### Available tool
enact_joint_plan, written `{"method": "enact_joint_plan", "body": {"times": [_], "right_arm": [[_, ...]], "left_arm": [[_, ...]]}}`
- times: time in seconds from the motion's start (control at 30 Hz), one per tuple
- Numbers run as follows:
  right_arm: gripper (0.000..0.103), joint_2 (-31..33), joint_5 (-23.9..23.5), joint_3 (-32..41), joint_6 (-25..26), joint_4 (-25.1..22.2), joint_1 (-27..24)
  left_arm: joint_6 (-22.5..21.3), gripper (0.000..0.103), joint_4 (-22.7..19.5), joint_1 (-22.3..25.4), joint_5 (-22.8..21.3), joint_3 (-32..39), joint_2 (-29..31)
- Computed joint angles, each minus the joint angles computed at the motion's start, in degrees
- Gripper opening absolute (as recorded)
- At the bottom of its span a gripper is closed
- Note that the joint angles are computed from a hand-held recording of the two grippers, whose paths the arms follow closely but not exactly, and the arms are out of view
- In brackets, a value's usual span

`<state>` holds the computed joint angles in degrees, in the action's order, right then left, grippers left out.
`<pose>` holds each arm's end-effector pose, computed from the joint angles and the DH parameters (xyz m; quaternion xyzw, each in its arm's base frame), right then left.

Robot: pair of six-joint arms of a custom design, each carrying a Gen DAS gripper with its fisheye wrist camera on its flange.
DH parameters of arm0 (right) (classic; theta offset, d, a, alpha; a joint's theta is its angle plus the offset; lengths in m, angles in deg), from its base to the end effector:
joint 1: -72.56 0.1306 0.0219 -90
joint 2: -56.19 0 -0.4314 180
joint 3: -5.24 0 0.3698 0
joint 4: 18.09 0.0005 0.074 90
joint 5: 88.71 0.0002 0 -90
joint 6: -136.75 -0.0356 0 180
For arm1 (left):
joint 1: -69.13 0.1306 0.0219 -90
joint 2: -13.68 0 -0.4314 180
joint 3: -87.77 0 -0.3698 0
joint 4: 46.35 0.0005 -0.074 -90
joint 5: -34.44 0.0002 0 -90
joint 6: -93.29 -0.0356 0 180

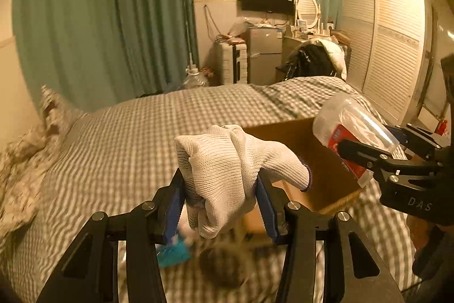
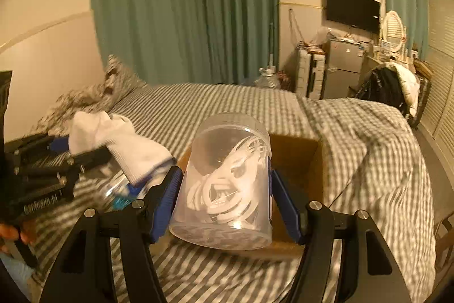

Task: Organize objects
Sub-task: 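Carry the glove and jar into the cardboard box and open both tools, then grasp the beige tape roll by its rim with the right tool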

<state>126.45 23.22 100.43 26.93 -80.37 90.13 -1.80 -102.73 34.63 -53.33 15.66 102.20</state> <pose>0.2868 0.0764 0.6274 0.1016 0.8781 -0.0219 0.4670 0.3673 -0.2547 0.6184 0.3112 0.8390 -0.1301 0.4270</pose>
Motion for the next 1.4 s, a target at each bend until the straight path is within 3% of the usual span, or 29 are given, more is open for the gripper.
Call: {"method": "enact_joint_plan", "body": {"times": [0.17,0.33,0.37,0.43,0.5,0.63,0.83,1.07,1.17,1.4], "right_arm": [[0.064,1.65,-6.06,0.79,3.64,1.63,-9.98],[0.064,2.11,-9.63,-1.25,4.28,2.84,-15.7],[0.066,1.83,-10.15,-2.04,3.83,3.53,-16.32],[0.086,1.0,-10.77,-3.3,3.47,5.09,-17.0],[0.091,-0.13,-9.34,-3.95,2.74,6.23,-16.98],[0.092,-1.33,-7.52,-2.82,1.39,5.6,-16.2],[0.092,-2.9,-0.08,1.24,-0.08,-0.09,-8.05],[0.094,-1.92,11.31,5.15,-5.25,-7.43,9.74],[0.095,-0.42,14.28,4.3,-8.34,-8.7,15.88],[0.095,4.55,13.57,-2.08,-15.22,-7.84,21.27]], "left_arm": [[2.05,0.049,-0.4,-3.46,-0.84,4.66,6.37],[2.39,0.055,-0.1,-5.11,0.3,5.03,8.97],[2.21,0.062,-0.25,-5.26,0.53,5.0,9.14],[2.14,0.073,-0.14,-5.51,0.83,4.63,9.05],[1.95,0.095,1.13,-5.6,-0.02,3.24,7.79],[0.34,0.098,2.63,-5.66,-2.06,2.13,5.19],[-0.62,0.103,1.86,-2.1,-1.63,0.48,-0.36],[-4.52,0.103,0.2,6.18,1.1,-4.33,-7.19],[-6.37,0.103,0.99,9.12,-0.22,-8.18,-9.82],[-4.66,0.103,4.15,14.71,-3.17,-18.26,-12.74]]}}
